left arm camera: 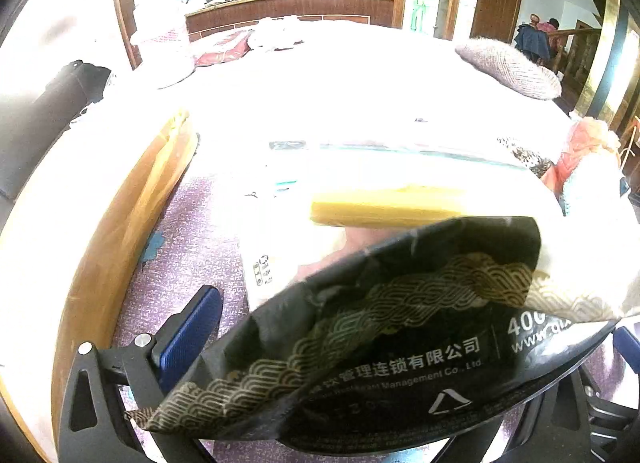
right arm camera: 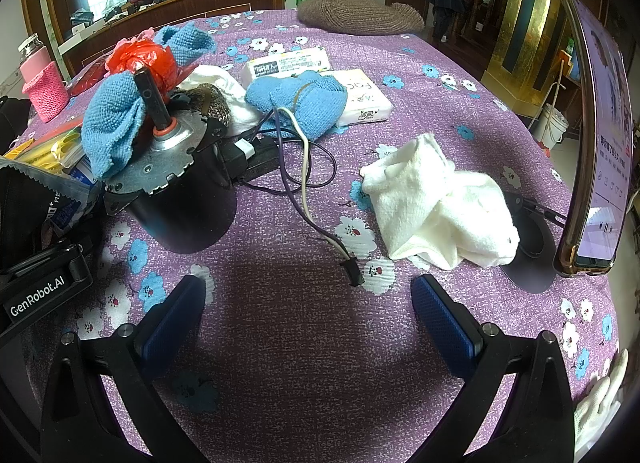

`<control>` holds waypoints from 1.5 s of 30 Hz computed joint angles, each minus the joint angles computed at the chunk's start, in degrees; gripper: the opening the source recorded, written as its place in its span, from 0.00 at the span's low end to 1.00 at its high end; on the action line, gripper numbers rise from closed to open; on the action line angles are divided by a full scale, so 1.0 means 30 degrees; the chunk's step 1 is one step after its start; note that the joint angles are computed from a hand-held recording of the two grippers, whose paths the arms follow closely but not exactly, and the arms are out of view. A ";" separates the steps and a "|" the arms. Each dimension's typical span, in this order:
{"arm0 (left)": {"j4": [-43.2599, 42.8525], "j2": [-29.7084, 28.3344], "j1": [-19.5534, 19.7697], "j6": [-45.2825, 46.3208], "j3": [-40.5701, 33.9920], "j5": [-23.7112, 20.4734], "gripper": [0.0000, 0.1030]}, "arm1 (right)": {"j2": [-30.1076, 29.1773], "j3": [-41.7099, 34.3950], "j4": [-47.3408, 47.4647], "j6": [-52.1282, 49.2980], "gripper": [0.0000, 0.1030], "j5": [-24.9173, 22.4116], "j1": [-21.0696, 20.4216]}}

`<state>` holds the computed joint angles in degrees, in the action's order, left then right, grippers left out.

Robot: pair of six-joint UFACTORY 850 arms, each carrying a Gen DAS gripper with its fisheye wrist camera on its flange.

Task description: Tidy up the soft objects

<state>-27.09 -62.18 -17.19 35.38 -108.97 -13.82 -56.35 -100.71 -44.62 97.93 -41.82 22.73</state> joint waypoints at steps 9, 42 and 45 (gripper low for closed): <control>-0.0050 0.0014 0.0006 0.0051 0.0029 0.0014 0.99 | 0.0000 0.0000 0.0000 0.0000 1.00 0.0000 0.0000; -0.0606 0.1036 0.0407 0.3866 0.1078 -0.2834 0.99 | 0.0613 0.0587 0.2741 -0.2907 1.00 0.0693 0.0039; -0.0372 0.1036 0.0335 0.3324 0.1079 -0.2721 0.99 | 0.0623 0.0628 0.2431 -0.2293 1.00 0.0521 0.0147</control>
